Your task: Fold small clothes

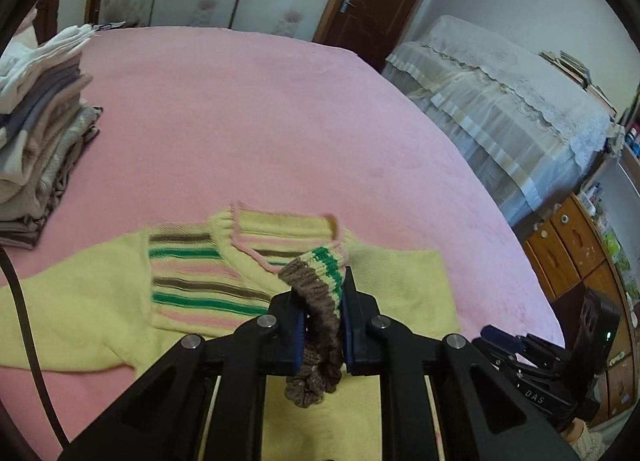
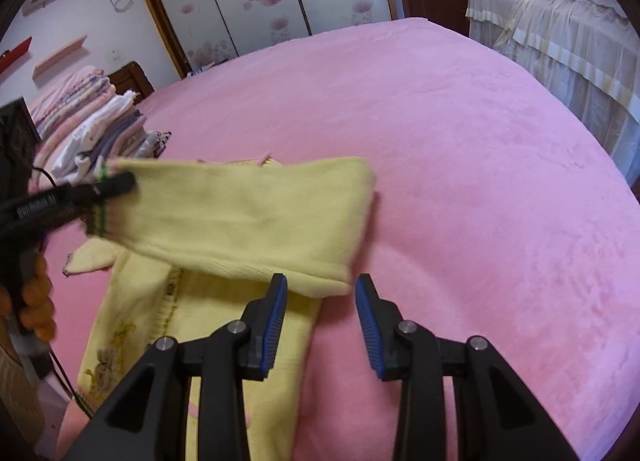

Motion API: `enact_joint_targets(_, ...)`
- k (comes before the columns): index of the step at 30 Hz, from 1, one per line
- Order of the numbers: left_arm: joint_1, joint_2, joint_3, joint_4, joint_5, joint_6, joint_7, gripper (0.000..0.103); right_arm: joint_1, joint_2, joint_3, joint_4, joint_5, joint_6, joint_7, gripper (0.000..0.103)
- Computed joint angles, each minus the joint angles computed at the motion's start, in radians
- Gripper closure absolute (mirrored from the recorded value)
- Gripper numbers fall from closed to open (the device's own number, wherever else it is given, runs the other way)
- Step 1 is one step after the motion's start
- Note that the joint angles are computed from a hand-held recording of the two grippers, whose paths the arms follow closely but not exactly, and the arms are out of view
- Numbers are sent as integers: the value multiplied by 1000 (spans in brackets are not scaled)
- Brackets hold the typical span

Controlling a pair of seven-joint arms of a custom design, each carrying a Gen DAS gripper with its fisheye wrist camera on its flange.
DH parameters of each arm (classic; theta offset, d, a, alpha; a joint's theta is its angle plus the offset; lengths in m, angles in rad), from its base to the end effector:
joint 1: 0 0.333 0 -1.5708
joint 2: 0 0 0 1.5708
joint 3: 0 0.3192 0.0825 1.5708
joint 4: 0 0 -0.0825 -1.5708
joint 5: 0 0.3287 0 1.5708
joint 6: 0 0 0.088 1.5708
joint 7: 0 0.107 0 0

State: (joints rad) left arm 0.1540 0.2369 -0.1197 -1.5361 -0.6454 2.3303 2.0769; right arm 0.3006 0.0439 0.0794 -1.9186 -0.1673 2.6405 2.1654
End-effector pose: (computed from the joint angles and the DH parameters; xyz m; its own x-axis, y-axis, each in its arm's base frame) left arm 0.6249 0.0207 0.5990 -0.2591 -0.9004 0.3494 -0.7752 -0.0218 -0.6313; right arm 0.5255 0.2136 0.5707 -0.0208 -0.9751 -0.2207 -0.7893 0.1515 -0.5950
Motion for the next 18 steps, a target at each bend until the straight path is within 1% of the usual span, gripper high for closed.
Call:
enact_joint_targets(4, 21, 51, 14, 74, 25, -36, -43, 91, -6, 39, 3, 25, 43, -20, -50, 67)
enact_joint_targets(7, 36, 69, 9, 92, 29, -51, -48, 91, -3, 83, 7, 64, 52, -29, -74, 67)
enact_joint_targets(11, 34, 85, 1, 103, 45, -51, -56, 91, 2, 135, 19, 122, 84, -49, -111, 67)
enact_joint_targets(12, 35, 88, -1, 105, 46, -51, -57, 91, 7, 145, 17, 131, 75, -51, -107, 67)
enact_joint_targets(15, 32, 95, -4, 109, 57, -45, -62, 91, 32, 170, -4, 164, -1, -77, -36, 68)
enact_joint_targets(16, 28, 102, -1, 112, 70, -40, -69, 91, 45, 174, -19, 174, -46, -95, 10, 78)
enact_joint_targets(17, 25, 106, 1, 114, 82, -37, -78, 91, 46, 172, -23, 171, -67, -96, 28, 82)
enact_joint_targets(18, 22, 113, 5, 118, 99, -35, -89, 91, 44, 175, -23, 175, -72, -99, 38, 83)
